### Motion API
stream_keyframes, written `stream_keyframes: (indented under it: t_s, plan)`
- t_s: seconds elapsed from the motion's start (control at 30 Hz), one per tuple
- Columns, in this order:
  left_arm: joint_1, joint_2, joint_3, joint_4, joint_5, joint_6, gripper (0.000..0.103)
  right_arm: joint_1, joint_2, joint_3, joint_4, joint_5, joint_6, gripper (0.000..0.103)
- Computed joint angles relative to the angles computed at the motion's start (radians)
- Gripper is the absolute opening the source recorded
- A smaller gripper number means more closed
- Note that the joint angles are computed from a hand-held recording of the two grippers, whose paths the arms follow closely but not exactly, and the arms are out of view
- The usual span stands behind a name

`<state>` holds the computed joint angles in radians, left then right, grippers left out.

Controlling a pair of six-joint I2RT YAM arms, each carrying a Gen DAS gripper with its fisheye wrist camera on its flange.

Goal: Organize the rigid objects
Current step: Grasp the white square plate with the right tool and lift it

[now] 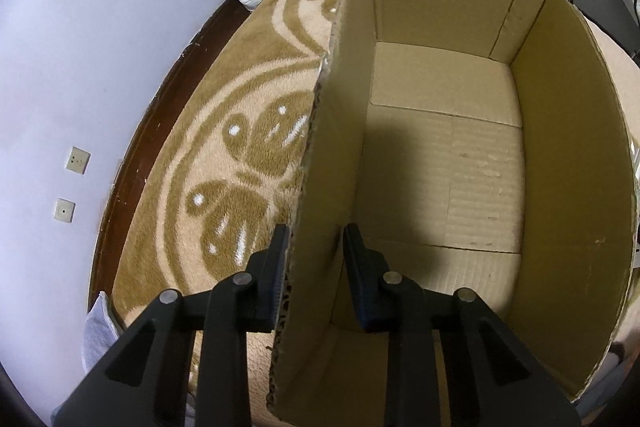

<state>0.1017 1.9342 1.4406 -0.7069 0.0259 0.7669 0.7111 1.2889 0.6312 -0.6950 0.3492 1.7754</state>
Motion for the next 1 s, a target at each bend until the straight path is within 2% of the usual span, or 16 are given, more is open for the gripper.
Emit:
stream_keyframes:
  t_s: [0.33,0.67,0.87,1.0]
  plan:
    - [-0.001,0.000,0.002,-0.009,0.006,-0.006,0.023,0.037,0.105,0.124,-0.135,0.060,-0.032,0.079]
    - [0.003,0.029,0.047,-0.054,0.015,-0.028,0.022,0.123,0.161,0.317,-0.326,0.222,-0.001,0.079]
    - [-0.001,0.023,0.028,-0.033,0.004,-0.011,0.022,0.147,0.233,0.455,-0.374,0.308,-0.050,0.079]
    - [-0.002,0.016,0.015,-0.024,0.002,-0.009,0.022,0.131,0.290,0.543,-0.341,0.335,-0.143,0.079]
